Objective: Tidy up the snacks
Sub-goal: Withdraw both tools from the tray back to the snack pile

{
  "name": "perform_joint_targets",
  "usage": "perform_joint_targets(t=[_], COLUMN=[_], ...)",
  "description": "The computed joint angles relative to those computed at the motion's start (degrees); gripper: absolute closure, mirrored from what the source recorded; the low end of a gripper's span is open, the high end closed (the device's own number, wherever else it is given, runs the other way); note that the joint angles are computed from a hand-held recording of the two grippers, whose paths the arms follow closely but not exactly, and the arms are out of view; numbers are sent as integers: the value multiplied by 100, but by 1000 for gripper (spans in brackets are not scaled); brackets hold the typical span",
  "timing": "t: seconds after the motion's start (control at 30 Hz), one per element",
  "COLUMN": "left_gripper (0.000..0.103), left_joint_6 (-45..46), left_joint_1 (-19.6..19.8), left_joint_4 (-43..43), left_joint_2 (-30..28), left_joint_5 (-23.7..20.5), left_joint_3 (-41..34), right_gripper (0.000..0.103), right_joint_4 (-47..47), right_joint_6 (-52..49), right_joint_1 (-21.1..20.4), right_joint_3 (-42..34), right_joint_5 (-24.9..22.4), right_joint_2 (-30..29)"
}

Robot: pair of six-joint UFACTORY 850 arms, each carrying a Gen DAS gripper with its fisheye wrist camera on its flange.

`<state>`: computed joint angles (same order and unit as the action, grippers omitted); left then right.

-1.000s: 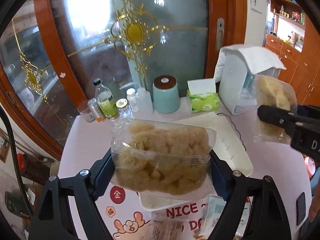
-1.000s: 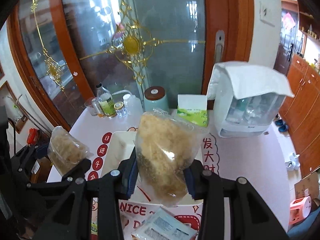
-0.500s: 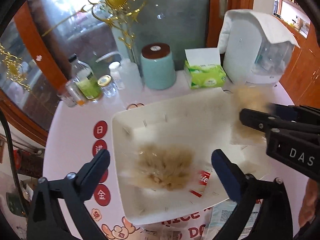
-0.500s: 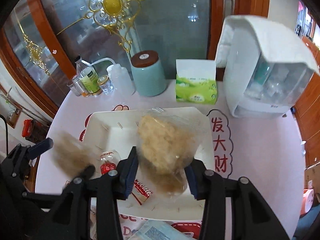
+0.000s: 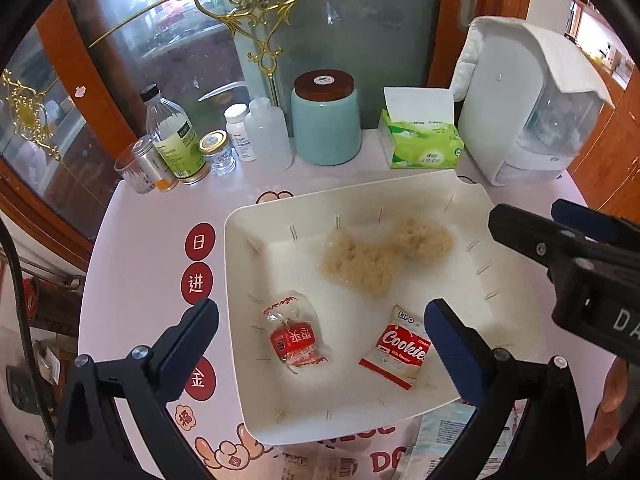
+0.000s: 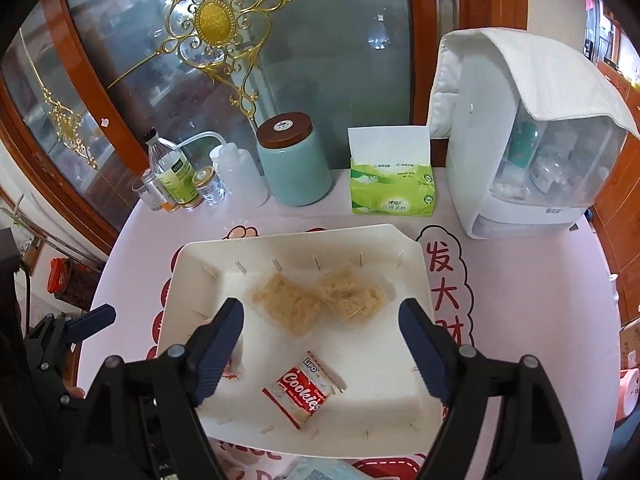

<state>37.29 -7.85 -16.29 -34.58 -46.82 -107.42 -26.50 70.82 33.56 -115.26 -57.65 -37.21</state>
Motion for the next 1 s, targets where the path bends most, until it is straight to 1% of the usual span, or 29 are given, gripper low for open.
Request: perform_joint_targets(t=[0.3, 0.63, 0.77, 0.9, 1.0], left_gripper=[1, 1, 1, 1, 1], left_joint_6=[378, 974, 1285, 1664, 1986], left_joint_1=[82, 313, 440, 581, 726], left_joint_4=[-328, -903, -1169, -1435, -1675], left_joint_2=[307, 824, 1054, 1314, 1495], left_joint_5=[-19, -44, -126, -174, -282], left_joint_3=[192, 558, 761, 995, 1152], right_gripper=[22, 22, 22, 22, 21], right_joint_4=[-117, -380, -436, -528, -589], right_joint_6=[110, 239, 275, 331, 365], right_joint_1=[133, 427, 582, 767, 899], right_joint_3=[-216, -658, -833, -1173, -1374], right_joint_5=[-290, -894, -1132, -1482, -1656], right_joint_2=[-7, -36, -31, -127, -188])
